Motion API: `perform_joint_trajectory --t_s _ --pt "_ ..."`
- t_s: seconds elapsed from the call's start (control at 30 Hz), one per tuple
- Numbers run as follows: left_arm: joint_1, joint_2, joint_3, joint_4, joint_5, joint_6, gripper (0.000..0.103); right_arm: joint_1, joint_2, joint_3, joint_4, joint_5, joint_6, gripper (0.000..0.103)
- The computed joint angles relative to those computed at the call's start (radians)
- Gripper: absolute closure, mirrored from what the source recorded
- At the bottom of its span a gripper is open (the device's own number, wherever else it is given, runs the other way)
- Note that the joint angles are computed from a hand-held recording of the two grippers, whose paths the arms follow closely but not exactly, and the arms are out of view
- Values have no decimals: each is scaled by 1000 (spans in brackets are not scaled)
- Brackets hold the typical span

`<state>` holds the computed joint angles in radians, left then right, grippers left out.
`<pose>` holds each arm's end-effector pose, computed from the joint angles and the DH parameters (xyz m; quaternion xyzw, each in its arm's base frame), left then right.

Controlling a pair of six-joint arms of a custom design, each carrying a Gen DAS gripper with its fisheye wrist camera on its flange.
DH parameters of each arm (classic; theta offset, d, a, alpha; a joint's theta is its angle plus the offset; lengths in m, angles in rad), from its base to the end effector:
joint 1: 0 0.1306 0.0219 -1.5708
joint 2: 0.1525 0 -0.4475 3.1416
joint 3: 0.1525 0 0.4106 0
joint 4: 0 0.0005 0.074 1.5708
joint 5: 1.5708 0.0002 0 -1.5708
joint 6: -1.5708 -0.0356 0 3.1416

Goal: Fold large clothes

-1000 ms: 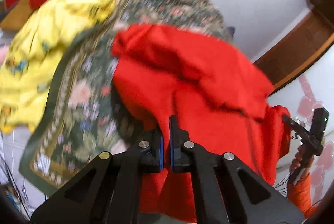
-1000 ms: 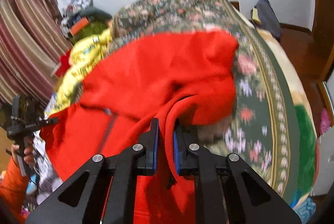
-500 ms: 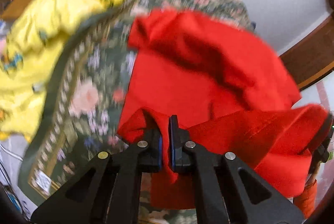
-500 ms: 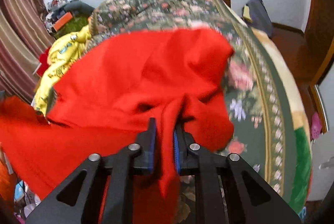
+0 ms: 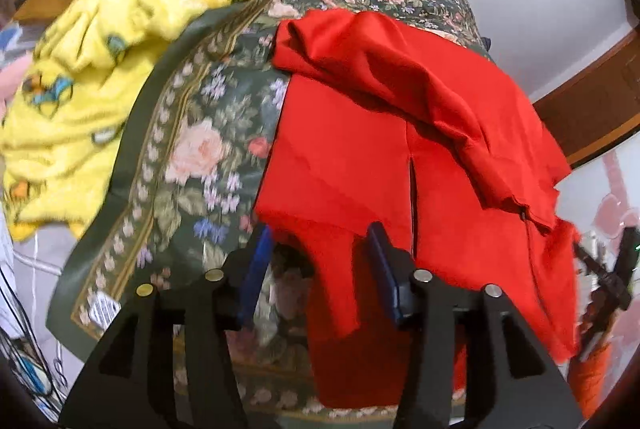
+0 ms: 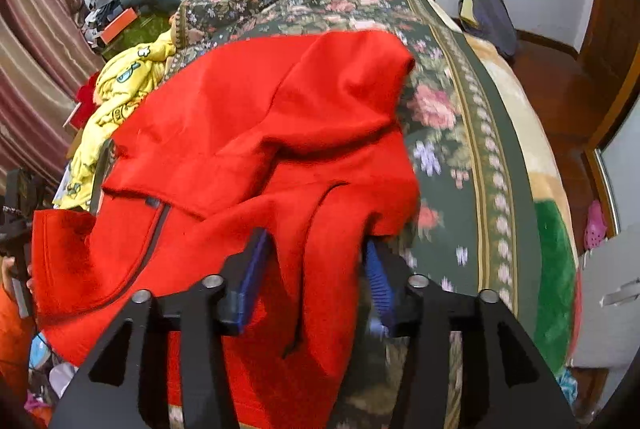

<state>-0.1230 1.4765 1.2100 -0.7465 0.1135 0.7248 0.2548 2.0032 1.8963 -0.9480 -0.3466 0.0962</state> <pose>0.4974 -0.0661 0.3763 -0.2695 0.9213 -0.1628 0.2281 0.7036 0.1952 0.3663 -0.2096 0.9301 0.1861 0.2373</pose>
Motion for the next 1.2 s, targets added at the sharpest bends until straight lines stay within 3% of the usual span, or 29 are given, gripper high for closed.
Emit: perform_joint_trajectory --t_s 0.17,0.27,0.37,0.6,0.67,0.7,0.73,0.8,0.83,0.87,0.97,1.2 --pt "-1 12 -16 -67 69 35 55 -9 -10 -42 -43 -9 -20 54" --pt "-12 3 -52 -66 112 47 54 -12 -34 -89 -37 -17 -25 53" --pt "-36 -17 -79 -53 91 51 53 -8 -60 -126 -29 -7 -9 48" --pt "-62 -71 -138 19 131 99 53 8 -116 -218 38 -1 0 44" --pt "-75 -83 -149 35 131 110 65 10 -122 -238 75 -4 -22 41" --pt "-83 -85 -147 43 135 114 79 12 -122 -240 84 -9 -33 42" --pt "-89 -85 -141 45 133 106 95 13 -120 -239 93 -16 -39 47" --pt "-110 -50 -81 10 79 73 96 17 -120 -239 107 -34 -39 65" --pt "-122 -45 -60 -6 48 51 96 19 -120 -238 117 -46 -39 82" --pt "-129 -33 -38 -10 25 35 96 20 -118 -234 120 -62 -40 87" --pt "-153 -23 26 -23 -54 -9 97 25 -116 -224 154 -68 -52 89" --pt "-123 -16 147 -8 -107 -60 98 27 -121 -168 268 -113 -96 90"
